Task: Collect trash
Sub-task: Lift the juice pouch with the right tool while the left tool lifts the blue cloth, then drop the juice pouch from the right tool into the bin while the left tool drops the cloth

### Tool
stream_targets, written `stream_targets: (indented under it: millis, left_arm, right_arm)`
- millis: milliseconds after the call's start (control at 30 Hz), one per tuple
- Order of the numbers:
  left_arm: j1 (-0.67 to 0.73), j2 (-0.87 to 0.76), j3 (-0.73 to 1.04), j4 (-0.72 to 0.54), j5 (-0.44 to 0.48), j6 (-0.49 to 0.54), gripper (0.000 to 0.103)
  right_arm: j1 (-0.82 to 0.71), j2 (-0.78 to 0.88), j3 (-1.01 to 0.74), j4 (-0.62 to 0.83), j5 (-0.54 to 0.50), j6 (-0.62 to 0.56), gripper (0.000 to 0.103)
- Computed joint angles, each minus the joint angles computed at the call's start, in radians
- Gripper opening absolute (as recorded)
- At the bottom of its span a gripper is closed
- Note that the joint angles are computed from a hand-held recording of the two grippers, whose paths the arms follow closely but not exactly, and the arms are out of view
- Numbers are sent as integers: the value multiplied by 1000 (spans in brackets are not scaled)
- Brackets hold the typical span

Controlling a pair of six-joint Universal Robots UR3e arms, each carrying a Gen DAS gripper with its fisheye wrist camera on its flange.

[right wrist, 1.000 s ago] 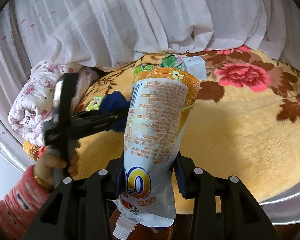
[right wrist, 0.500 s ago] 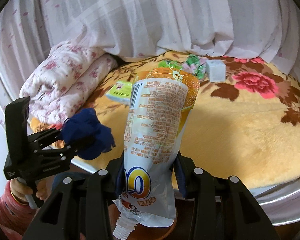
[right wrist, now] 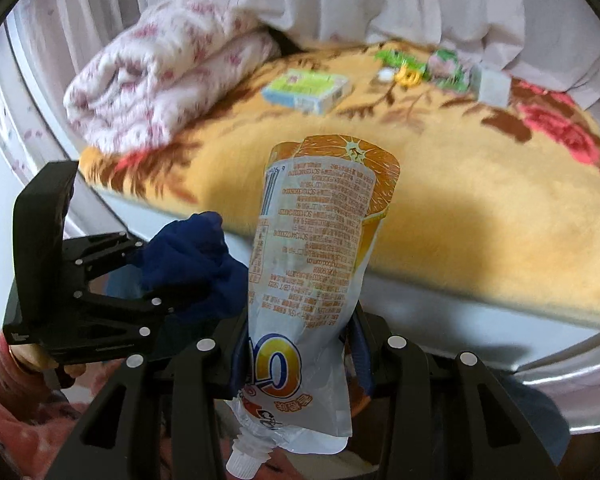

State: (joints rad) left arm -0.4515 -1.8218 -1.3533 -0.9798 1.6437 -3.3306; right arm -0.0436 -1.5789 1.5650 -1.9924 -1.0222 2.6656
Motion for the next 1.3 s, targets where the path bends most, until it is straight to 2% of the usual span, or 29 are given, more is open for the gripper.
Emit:
stream_targets:
  millis: [400,800,900,967,1000,1033,1067,1167,1300]
  left_arm:
    - [16,-102,-62,-43,-91,-10,50]
    - [59,-186,-62,-81,-138,-10,50]
    - [61,-193,-56,-94,-143,-12,53]
    - [58,-208,-31,-103,-131,-22,62]
    - [51,-212,-20,-107,-118,-30,66]
    - [40,-216,-7,-112,-106,-43,72]
    - [39,-211,-8,-108,-102,-45,75]
    - [37,-209,-2,-111,-93,-54,80]
    - [40,-199,-10,-110,-98,-60,80]
  right_arm:
    - [85,114,74,-21,-114,-4,42]
    - [113,241,72,-57,-162,42,42]
    - [110,252,71,-64,-162,55,42]
    - [112,259,65,-66,-160,66,44]
    - [107,258,68,-67,-154,72,55]
    - [106,252,74,-77,-155,81,73]
    - [94,228,99,-92,-159,80,79]
    - [89,211,109,-119,-165,86,80]
    - [72,205,92,-104,-161,103,80]
